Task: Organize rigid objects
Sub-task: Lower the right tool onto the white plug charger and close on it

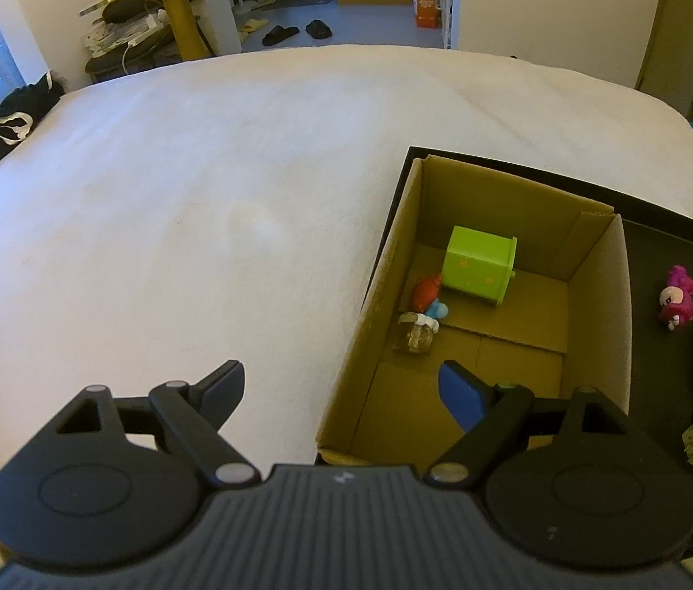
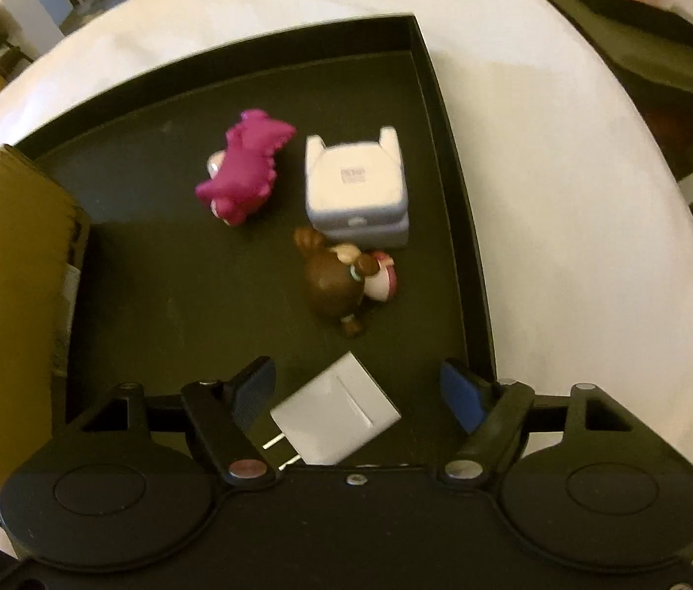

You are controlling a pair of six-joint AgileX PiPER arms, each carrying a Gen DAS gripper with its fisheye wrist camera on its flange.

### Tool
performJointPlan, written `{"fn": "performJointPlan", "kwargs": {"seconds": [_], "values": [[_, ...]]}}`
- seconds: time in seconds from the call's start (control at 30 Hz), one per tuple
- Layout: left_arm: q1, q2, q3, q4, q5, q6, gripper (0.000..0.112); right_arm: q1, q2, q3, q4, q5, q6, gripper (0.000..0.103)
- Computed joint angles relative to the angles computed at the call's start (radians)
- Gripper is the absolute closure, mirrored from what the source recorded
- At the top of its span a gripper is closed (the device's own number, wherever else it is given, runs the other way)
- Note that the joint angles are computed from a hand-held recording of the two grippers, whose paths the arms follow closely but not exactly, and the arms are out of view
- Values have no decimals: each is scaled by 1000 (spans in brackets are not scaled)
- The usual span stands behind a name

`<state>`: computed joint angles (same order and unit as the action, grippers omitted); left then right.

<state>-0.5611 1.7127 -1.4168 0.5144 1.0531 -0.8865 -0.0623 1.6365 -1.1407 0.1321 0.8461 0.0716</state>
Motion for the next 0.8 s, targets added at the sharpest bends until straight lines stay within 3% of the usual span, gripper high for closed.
{"fn": "performJointPlan", "kwargs": {"seconds": [0.23, 0.37, 0.4, 0.53, 0.6, 0.8], "values": [[5, -6, 2, -8, -3, 6, 27, -3, 23, -8, 10, 23, -5, 32], [7, -9, 7, -10, -12, 10, 27, 19, 15, -2, -3, 13, -9, 51], [9, -9, 7, -12, -13, 11, 27, 24, 12, 1, -11, 10, -7, 52], [11, -7, 3, -18, -10, 18, 27, 29, 10, -5, -13, 21, -5, 48], [9, -9, 5, -16, -14, 16, 27, 26, 5, -8, -12, 27, 8, 36], [17, -16, 9, -29, -26, 23, 27, -25, 25, -35, 45, 95, 66, 36]]}}
